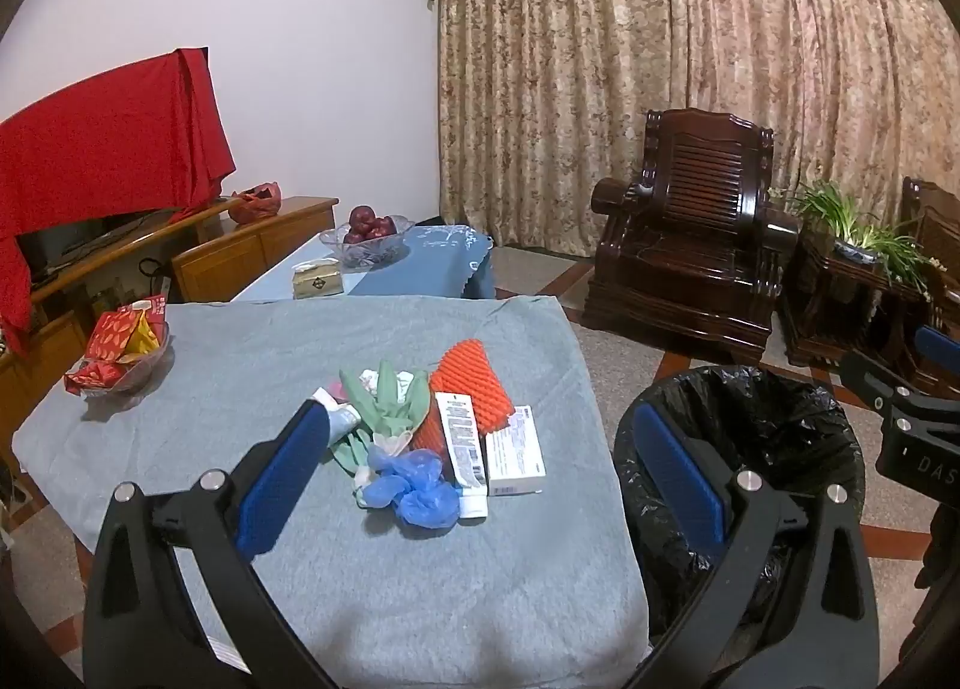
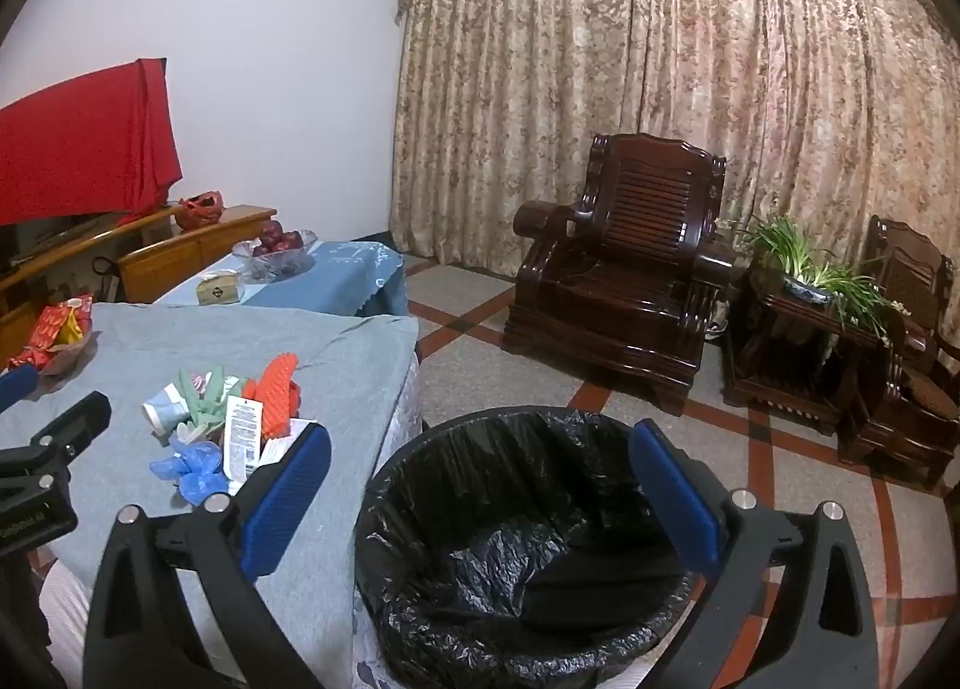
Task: Collect trash
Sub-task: 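Move both grippers toward the pile of trash on the table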
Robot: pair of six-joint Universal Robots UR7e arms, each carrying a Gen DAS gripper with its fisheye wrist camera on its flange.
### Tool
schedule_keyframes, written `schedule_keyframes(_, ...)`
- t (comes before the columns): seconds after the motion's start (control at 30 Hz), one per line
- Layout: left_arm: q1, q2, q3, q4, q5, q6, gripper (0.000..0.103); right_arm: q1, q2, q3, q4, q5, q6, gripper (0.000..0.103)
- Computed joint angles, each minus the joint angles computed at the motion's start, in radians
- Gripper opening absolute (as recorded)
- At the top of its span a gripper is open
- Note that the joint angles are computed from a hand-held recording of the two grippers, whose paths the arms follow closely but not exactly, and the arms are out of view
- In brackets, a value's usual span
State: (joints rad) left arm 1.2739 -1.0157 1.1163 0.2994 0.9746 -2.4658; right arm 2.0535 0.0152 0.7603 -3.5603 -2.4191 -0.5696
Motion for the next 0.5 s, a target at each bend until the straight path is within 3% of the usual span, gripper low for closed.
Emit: schedule_keyframes(0.5, 0.027, 0.014, -0.008, -0.006, 0.009, -0.004, 0.098, 0.0, 0.006, -0.015, 0.031, 0.006, 0.02, 0.097)
